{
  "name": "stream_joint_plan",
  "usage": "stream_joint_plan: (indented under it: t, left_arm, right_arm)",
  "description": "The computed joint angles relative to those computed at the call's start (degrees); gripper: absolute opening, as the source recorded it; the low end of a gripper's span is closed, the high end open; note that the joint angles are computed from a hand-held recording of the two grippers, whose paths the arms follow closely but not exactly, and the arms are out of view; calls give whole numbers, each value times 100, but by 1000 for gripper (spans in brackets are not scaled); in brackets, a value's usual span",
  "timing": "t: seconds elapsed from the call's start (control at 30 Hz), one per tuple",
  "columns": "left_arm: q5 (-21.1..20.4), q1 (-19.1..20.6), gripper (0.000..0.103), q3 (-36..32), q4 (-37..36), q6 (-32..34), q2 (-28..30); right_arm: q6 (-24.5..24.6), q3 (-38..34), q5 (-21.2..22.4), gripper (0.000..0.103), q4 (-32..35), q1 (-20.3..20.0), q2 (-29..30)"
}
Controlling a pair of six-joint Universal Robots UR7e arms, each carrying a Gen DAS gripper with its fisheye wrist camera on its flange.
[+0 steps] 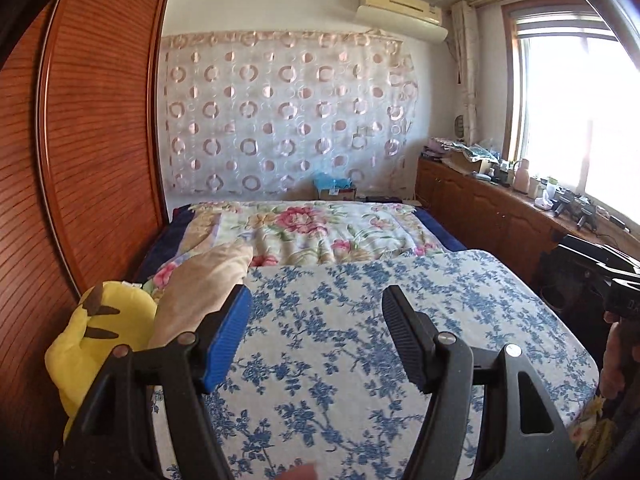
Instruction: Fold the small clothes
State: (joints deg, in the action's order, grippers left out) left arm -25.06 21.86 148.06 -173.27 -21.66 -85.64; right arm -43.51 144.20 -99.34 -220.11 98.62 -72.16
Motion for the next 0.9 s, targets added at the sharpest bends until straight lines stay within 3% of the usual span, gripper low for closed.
stream_joint_plan:
  t: [0.13,0.4,0.9]
  left_arm:
    - [100,-349,68,-25,221,-106,8]
    - [139,-689,68,-75,1080,-764,-211]
    - [129,-709,68,-103,1302,-1000,-248]
  right_arm:
    - [165,295,7,81,-218,-112,-485]
    - [177,575,79,81,-531,-196,-858]
    - [178,663,86,81,-703,-219,-871]
